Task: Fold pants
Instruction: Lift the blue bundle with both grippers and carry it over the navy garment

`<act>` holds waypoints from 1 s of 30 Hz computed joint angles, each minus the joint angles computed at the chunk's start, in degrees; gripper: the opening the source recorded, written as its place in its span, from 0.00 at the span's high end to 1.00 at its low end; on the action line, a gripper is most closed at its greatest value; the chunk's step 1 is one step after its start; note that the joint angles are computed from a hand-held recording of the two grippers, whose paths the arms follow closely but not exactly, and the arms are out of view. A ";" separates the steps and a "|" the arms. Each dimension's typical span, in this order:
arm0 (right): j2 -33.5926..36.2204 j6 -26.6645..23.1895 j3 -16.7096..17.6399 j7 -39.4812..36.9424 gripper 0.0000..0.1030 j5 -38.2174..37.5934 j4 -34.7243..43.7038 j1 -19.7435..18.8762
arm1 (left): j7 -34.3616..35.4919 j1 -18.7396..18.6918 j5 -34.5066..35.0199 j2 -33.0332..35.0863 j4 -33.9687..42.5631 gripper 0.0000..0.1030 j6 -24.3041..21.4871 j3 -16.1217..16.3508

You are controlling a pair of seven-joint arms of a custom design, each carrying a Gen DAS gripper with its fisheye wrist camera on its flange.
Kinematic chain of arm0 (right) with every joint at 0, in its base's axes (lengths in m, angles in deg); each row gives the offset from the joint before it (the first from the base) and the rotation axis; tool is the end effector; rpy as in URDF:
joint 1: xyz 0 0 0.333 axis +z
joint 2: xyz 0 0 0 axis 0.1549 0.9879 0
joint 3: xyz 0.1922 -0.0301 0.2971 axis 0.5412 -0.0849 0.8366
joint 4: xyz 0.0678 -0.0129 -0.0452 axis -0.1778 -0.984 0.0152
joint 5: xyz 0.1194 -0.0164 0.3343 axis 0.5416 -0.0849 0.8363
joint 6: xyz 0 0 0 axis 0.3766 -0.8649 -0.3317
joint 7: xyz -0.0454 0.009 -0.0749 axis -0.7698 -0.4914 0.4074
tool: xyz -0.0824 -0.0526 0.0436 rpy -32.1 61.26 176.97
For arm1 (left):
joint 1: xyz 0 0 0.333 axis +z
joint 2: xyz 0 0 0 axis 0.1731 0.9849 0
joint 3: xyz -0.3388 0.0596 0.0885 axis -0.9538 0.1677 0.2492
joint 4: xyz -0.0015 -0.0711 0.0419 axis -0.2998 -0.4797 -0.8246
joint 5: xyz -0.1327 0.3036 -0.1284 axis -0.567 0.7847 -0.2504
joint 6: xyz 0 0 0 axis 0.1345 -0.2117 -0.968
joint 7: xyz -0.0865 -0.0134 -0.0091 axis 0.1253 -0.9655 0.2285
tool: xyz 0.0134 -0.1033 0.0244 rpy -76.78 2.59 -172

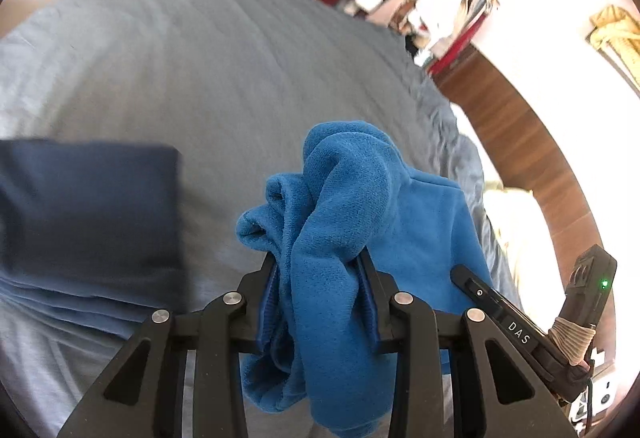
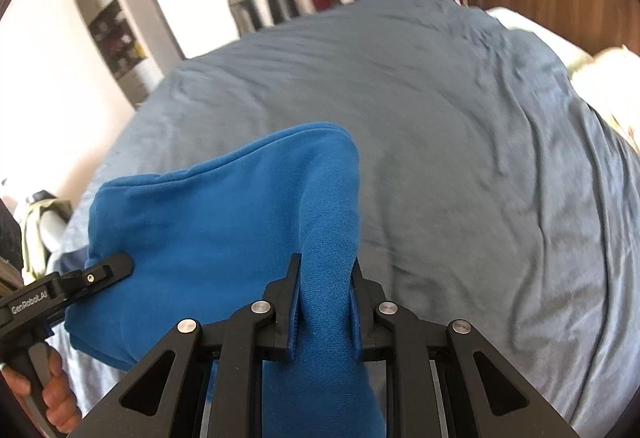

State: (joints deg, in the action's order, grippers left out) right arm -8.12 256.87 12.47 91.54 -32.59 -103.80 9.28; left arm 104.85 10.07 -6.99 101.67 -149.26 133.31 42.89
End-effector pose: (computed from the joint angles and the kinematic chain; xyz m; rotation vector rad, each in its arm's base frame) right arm 0.6733 0.1054 0.4445 -1.6899 1.8032 -0.3980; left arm 0.6837 -0.1223 0.4639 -2.1650 1.8487 -1.2107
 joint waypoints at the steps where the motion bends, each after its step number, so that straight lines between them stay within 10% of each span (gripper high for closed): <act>1: -0.29 0.32 0.50 -0.23 0.81 0.07 0.09 0.22 | 0.79 0.89 -0.64 -1.35 -1.16 0.67 0.57 -0.12; 17: 9.29 -0.85 9.27 -5.66 0.81 3.28 16.93 7.44 | 1.87 6.99 4.56 -8.04 -6.29 0.67 2.08 8.30; 30: 19.88 -9.30 2.11 -0.18 0.81 -0.97 29.04 15.78 | 14.87 16.68 -4.55 0.63 -3.24 0.65 -4.92 3.96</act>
